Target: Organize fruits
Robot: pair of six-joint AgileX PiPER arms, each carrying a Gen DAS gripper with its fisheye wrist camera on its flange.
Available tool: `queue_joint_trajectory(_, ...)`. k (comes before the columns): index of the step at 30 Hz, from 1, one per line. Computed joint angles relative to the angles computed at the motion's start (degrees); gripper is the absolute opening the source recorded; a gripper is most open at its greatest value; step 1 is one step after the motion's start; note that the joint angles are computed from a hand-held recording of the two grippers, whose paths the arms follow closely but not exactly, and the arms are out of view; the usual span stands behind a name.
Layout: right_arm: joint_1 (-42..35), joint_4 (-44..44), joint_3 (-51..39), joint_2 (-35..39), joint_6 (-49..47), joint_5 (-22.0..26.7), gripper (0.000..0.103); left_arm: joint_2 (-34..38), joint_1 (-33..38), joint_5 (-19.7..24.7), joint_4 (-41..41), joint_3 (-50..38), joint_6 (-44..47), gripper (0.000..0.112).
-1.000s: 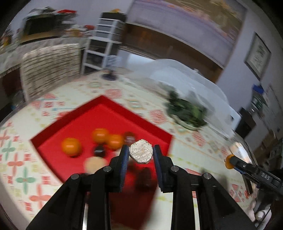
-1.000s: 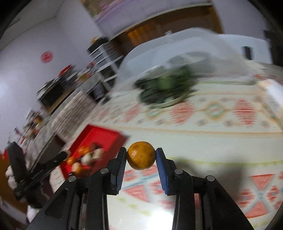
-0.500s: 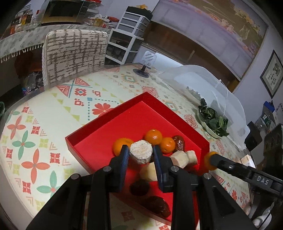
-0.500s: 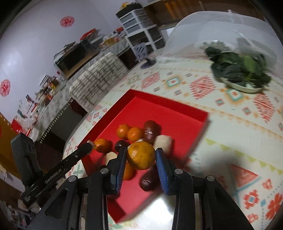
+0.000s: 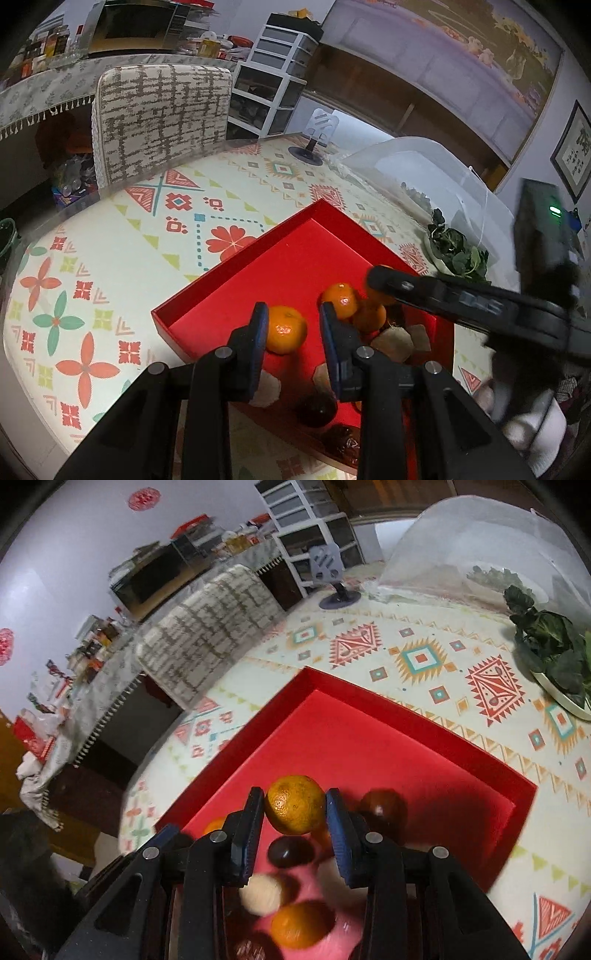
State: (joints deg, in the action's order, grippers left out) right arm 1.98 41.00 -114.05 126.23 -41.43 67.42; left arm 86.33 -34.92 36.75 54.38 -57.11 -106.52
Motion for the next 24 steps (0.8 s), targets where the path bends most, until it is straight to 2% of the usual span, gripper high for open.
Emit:
queue_joint_trajectory(2,0.61,-0.99,-1.60,1.32,1.25,-0.37,0.038,-0.20,0.02,-0.44,0.34,0.15,-0.45,0.034)
queue_joint_trajectory(4,0.58,-0.74,-1.27,1.28,0.91,-1.31,0.041,-0.47,-0.35,-0.15,1.32,0.29,-1.56,0.049)
queue_joint_trajectory(7,-0.23,0.96,0.25,-0.17,-0.83,-2.74,0.049,-0.78,-0.61,0.13,2.05,0.34,-2.54,0.056)
queue_joint_trajectory(12,-2.93,4.15,3.73,-3.79,-4.16,-3.49,0.052,-0.98,-1.68,1.29,2.38,-0.03,-3.25,0.059)
queue_joint_trajectory(14,-4.66,5.38,7.29,-6.34,-6.13,-4.09,0.054,-0.73,-3.25,3.59,2.89,-1.06,-3.40,0.060)
queue_joint_trajectory(16,-7.00,6.96,12.73,-9.79,-9.74,-5.27,0.055,0.59,-5.65,8.23,3.31,-3.41,-2.78,0.068)
queue_joint_trajectory(20,-11.24,9.46,23.95,-16.79,-17.88,-10.06,0.060,5.20,-11.82,20.93,5.04,-10.41,-0.47,0.075)
queue_joint_trajectory(22,-13.40,11.14,28.35,-19.48,-22.06,-11.71,0.064,8.11,-15.06,27.57,6.24,-14.69,0.76,0.087)
queue_joint_trajectory(24,-15.64,12.52,32.27,-21.85,-25.73,-12.94,0.068,10.68,-17.76,32.63,7.26,-18.50,1.84,0.091)
